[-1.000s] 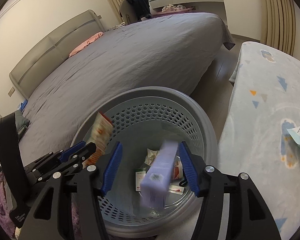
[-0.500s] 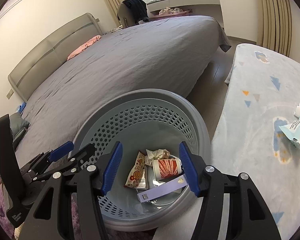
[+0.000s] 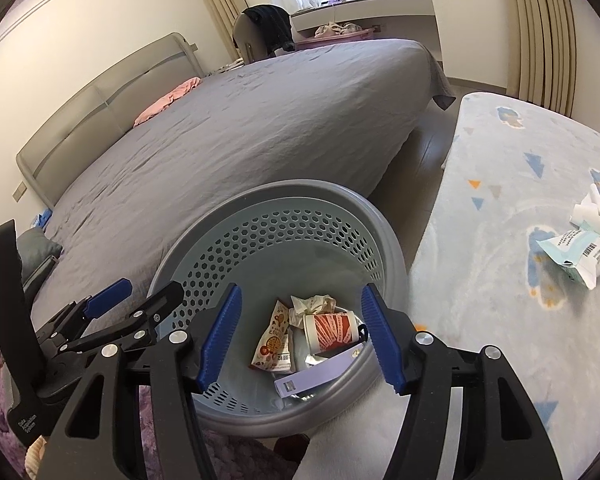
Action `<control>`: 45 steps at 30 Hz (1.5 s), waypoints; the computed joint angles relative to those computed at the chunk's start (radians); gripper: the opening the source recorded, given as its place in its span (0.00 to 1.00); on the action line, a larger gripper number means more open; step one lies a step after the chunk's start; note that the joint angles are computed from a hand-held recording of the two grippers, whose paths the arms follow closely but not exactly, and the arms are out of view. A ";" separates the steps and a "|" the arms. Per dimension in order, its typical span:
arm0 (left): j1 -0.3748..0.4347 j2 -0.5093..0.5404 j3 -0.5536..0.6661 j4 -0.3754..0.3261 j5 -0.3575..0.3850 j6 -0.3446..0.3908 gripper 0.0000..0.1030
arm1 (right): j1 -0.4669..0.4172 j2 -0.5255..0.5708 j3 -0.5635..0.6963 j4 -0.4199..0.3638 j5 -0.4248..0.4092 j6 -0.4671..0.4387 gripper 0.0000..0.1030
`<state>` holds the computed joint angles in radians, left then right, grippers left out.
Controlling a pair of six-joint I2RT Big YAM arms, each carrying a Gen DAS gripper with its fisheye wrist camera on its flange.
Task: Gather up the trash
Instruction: 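Withdraw both open grippers from the basket toward the mattress, then close the left gripper on the white-and-blue tissue packet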
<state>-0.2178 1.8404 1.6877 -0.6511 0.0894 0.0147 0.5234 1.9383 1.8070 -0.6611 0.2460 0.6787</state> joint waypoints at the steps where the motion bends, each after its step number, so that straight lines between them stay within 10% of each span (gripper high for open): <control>1: 0.000 -0.003 -0.002 0.001 0.001 0.001 0.80 | 0.001 -0.007 -0.009 0.005 0.004 0.002 0.60; 26: -0.090 -0.100 -0.090 0.038 0.018 0.024 0.92 | 0.008 -0.267 -0.366 0.095 0.125 0.105 0.67; 45: -0.276 -0.024 0.017 -0.041 0.063 0.065 0.92 | -0.137 -0.581 -0.688 0.025 0.207 0.152 0.69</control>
